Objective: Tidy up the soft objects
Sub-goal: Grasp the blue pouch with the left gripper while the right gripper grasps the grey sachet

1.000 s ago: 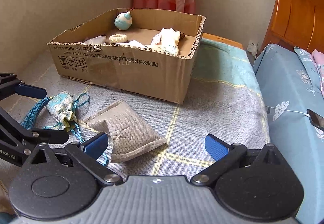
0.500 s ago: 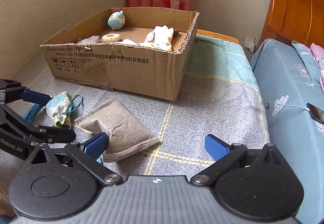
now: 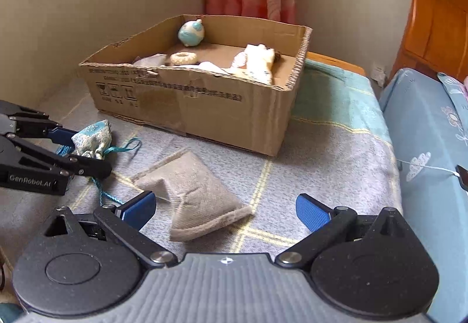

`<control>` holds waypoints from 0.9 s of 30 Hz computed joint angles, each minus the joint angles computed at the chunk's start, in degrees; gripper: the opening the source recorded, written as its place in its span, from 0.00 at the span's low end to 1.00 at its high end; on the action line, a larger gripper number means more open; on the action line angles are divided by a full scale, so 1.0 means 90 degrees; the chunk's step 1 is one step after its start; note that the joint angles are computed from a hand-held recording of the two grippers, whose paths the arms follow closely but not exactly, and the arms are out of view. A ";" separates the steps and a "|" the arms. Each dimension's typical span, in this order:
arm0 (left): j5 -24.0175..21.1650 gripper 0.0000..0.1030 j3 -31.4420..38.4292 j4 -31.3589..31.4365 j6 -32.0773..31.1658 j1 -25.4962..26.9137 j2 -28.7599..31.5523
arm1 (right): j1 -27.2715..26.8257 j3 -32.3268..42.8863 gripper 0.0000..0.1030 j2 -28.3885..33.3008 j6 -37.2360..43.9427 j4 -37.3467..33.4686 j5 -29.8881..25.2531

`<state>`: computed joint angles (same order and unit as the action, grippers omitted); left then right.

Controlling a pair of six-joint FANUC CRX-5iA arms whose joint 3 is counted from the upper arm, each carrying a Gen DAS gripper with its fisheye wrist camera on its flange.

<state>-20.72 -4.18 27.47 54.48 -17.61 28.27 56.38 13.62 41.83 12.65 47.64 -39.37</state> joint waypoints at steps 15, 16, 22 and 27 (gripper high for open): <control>0.0024 0.48 0.0052 -0.0248 0.0295 0.0011 0.0003 | -0.0026 0.0859 0.60 0.0432 0.1795 -0.0930 0.0018; 0.0037 0.48 0.0057 -0.0259 0.0302 0.0006 0.0009 | -0.0005 0.0892 0.59 0.0446 0.1817 -0.0915 -0.0052; 0.0060 0.51 0.0161 -0.0383 0.0448 -0.0026 0.0073 | -0.0030 0.0795 0.59 0.0415 0.1651 -0.0807 0.0037; 0.0039 0.46 0.0100 -0.0103 0.0153 -0.0025 0.0068 | 0.0034 0.0918 0.44 0.0475 0.1637 -0.0710 -0.0210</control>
